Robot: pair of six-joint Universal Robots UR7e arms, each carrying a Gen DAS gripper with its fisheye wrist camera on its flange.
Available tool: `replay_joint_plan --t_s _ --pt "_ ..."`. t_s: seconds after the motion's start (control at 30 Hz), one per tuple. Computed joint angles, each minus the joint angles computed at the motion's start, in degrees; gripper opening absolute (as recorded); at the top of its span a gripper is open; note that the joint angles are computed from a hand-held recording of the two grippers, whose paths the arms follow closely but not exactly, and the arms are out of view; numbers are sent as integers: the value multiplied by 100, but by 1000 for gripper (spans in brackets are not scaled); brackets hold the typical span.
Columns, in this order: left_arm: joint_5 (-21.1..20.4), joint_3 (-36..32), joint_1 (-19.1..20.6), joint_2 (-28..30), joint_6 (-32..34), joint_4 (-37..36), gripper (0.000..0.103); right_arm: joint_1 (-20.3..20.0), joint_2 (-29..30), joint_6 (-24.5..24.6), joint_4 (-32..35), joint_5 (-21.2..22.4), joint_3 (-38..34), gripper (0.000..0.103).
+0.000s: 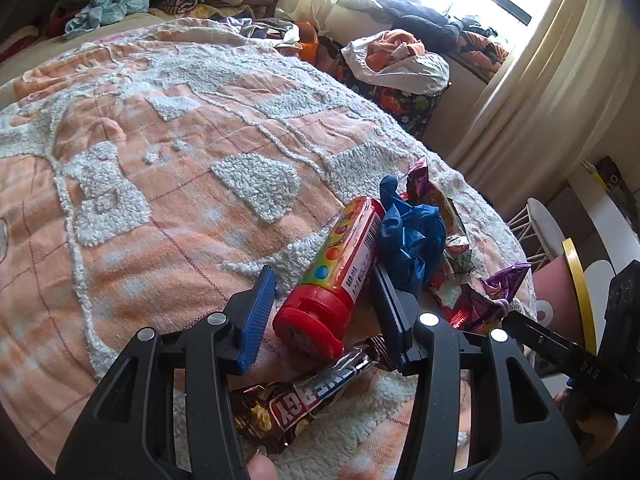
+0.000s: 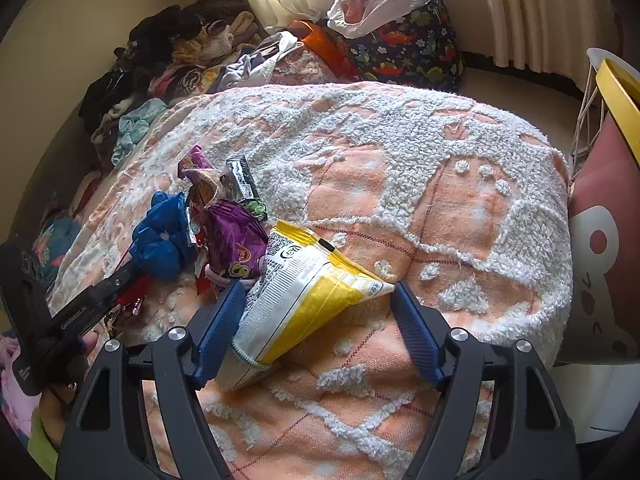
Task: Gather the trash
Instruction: 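Close the left tool on the red candy tube while the right tool grasps the yellow-white chip bag, then lift the candy tube and chip bag and carry both over the yellow bin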
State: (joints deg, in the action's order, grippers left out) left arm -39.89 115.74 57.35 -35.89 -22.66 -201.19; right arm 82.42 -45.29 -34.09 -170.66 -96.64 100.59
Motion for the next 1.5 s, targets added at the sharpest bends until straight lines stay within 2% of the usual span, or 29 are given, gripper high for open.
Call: replay_joint_plan --t_s 0.13,0.2,0.33,0.6,0.97,1.0,1.5 --pt "4 -17 -36 21 81 -31 32 -52 -107 -71 33 178 120 62" --pt "-126 1 -34 12 161 -166 23 -61 -159 -105 106 272 167 55" --pt "-55 -3 -115 24 222 -266 23 -96 -300 -173 220 482 290 47" --pt "34 102 -326 -70 280 -822 23 -180 -620 -359 247 865 530 38" --pt "155 -36 -677 6 553 -942 23 -312 -987 -415 267 1324 713 29" --pt "154 -54 -702 23 562 -927 23 -328 -1030 -418 278 1366 727 24" --pt "69 -448 -1054 323 763 -592 23 -480 -1483 -467 94 1836 804 24"
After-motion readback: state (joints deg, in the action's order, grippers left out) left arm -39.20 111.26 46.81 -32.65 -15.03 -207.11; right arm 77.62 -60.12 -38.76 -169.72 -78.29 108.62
